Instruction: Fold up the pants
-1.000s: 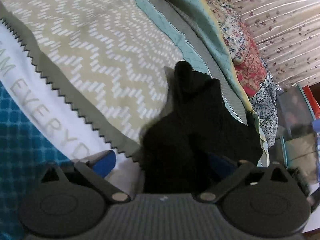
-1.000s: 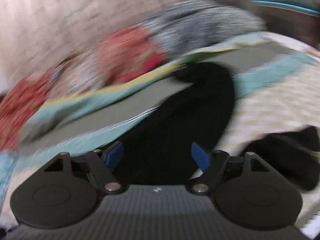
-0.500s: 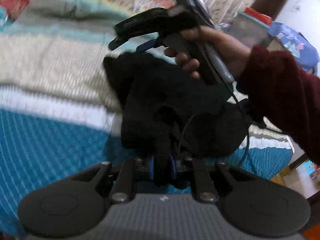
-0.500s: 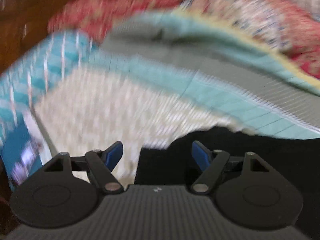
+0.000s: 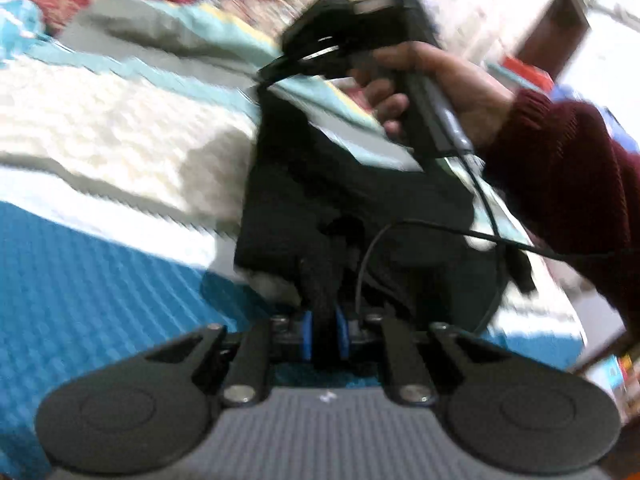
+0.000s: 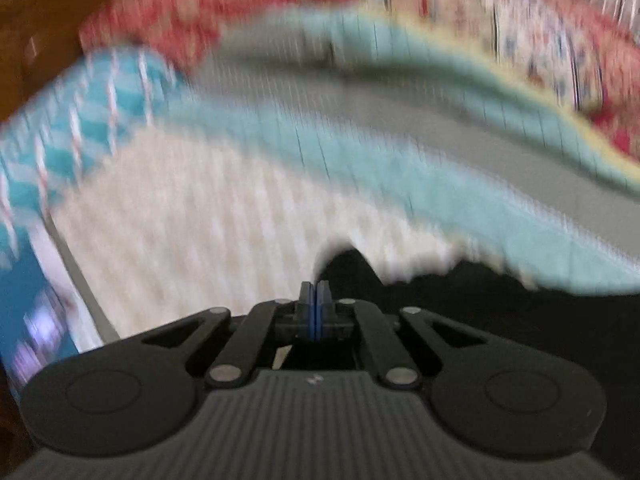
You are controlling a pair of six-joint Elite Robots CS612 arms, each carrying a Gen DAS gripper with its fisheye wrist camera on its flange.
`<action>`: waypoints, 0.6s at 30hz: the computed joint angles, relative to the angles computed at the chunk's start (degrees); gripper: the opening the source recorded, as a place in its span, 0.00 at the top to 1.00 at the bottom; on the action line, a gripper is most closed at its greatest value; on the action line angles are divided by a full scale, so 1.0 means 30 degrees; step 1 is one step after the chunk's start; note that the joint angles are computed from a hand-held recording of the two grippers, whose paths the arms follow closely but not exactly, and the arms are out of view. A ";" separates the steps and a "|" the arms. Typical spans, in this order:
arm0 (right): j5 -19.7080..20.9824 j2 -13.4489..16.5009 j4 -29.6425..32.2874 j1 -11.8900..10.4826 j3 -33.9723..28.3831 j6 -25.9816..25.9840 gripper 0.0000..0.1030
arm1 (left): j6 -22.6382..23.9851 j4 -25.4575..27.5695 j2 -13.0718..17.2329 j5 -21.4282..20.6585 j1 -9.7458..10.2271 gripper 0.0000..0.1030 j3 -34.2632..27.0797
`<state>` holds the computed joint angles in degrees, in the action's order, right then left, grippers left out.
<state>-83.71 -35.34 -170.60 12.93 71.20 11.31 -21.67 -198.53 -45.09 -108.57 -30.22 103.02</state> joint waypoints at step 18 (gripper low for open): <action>-0.0014 -0.1983 -0.3343 -0.0494 0.4855 0.1959 0.54 | -0.5316 0.1162 0.0644 -0.2654 0.2238 0.45 -0.0863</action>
